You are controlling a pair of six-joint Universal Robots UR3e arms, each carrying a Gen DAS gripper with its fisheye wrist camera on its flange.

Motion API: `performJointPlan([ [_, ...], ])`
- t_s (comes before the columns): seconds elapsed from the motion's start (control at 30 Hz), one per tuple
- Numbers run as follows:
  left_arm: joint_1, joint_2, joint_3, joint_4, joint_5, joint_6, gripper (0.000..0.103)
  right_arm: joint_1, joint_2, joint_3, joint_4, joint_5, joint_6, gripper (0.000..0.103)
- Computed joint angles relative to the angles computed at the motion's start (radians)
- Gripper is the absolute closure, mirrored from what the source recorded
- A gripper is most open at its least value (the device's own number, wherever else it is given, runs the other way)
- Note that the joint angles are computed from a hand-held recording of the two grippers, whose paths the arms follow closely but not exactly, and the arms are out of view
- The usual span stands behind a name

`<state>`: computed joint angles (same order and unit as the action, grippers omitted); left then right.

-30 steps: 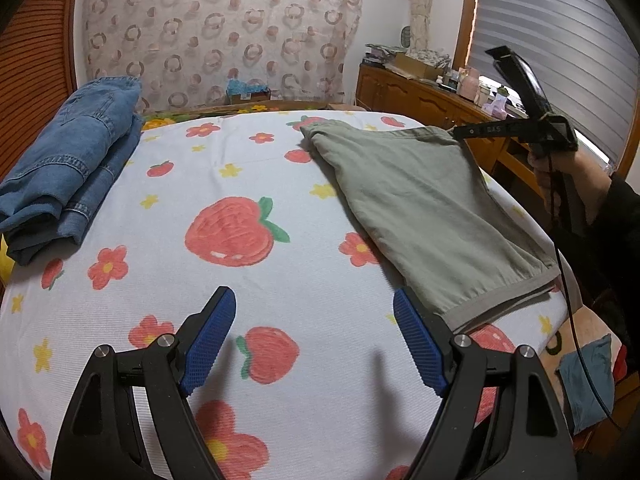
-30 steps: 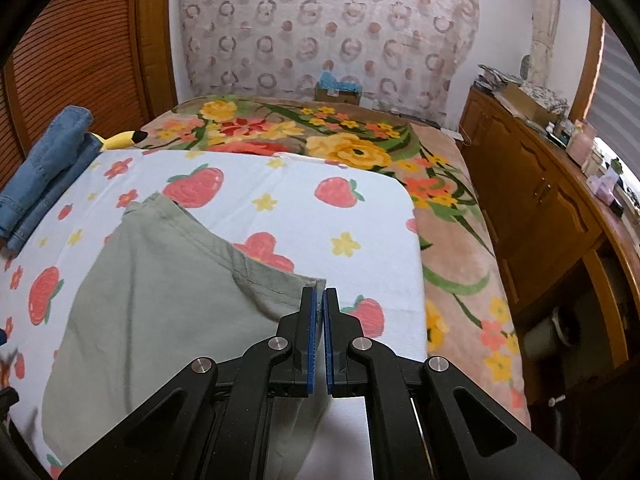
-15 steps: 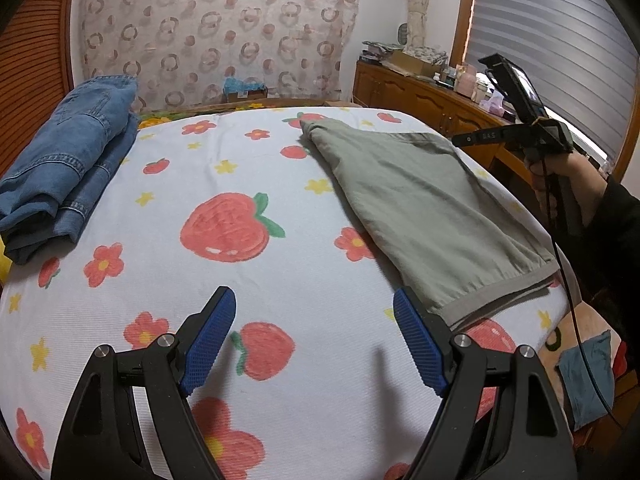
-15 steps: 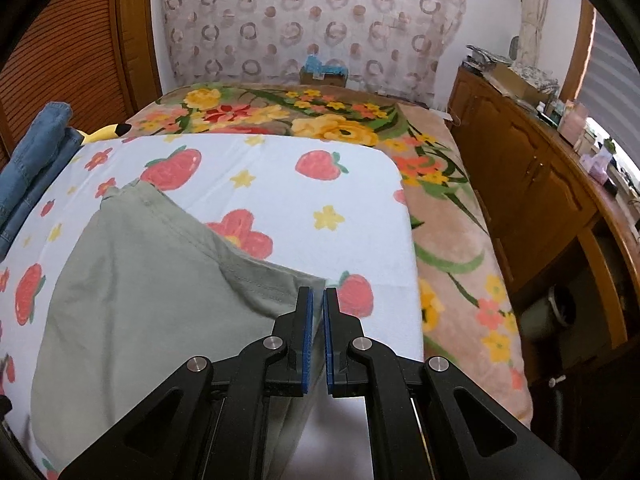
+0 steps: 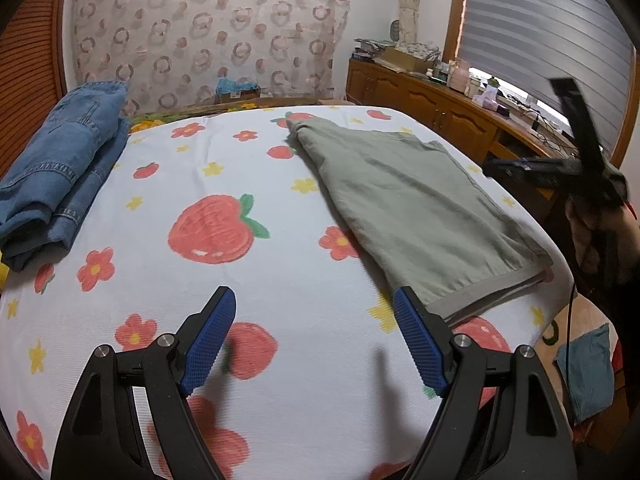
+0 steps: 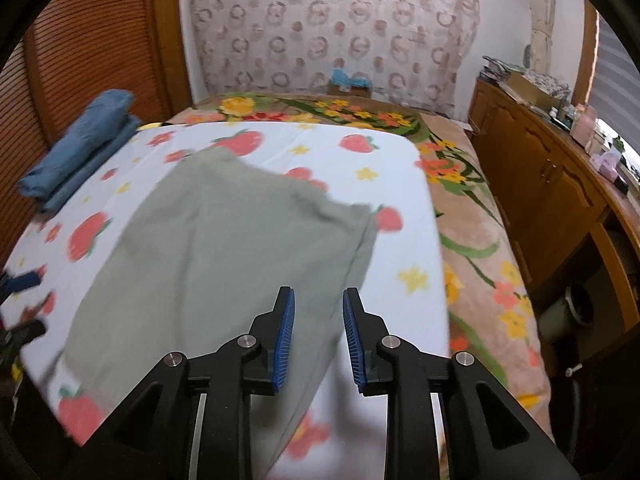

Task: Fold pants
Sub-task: 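Move the open right gripper to the cuff end of the pants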

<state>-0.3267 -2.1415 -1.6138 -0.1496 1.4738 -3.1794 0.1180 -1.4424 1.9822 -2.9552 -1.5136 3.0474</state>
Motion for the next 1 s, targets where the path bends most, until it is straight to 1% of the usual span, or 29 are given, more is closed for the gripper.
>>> performJointPlan([
  [0.1,-0.015,-0.005,0.021,-0.016,0.004,0.009,0.021,0.007,-0.083,0.121,-0.038,0.034,-0.012,0.077],
  [0.33,-0.048,-0.013,0.059,-0.051,0.022,0.027,0.021,0.018,-0.227,0.367,-0.196,0.051,-0.002,0.077],
  [0.47,-0.060,-0.023,0.082,-0.068,0.028,0.031,0.021,-0.003,-0.288,0.461,-0.244,0.066,0.010,0.077],
  [0.53,-0.058,-0.025,0.087,-0.071,0.010,0.037,0.021,-0.018,-0.312,0.496,-0.261,0.071,0.010,0.077],
  [0.6,-0.053,-0.021,0.077,-0.056,-0.017,0.040,0.021,-0.017,-0.327,0.527,-0.280,0.054,0.024,0.077],
  [0.73,-0.033,-0.008,0.044,-0.018,-0.089,0.033,0.022,-0.015,-0.346,0.571,-0.297,0.049,0.052,0.077],
  [0.8,-0.034,-0.012,0.051,-0.026,-0.105,0.033,0.034,-0.024,-0.357,0.598,-0.307,0.058,0.059,0.077],
  [0.83,-0.035,-0.016,0.060,-0.036,-0.111,0.034,0.036,-0.013,-0.360,0.598,-0.303,0.052,0.072,0.077],
  [0.9,-0.037,-0.025,0.072,-0.051,-0.130,0.042,0.049,0.009,-0.335,0.570,-0.300,0.042,0.098,0.077],
  [1.0,-0.049,-0.035,0.088,-0.069,-0.143,0.051,0.054,0.018,-0.344,0.573,-0.300,0.043,0.118,0.077],
])
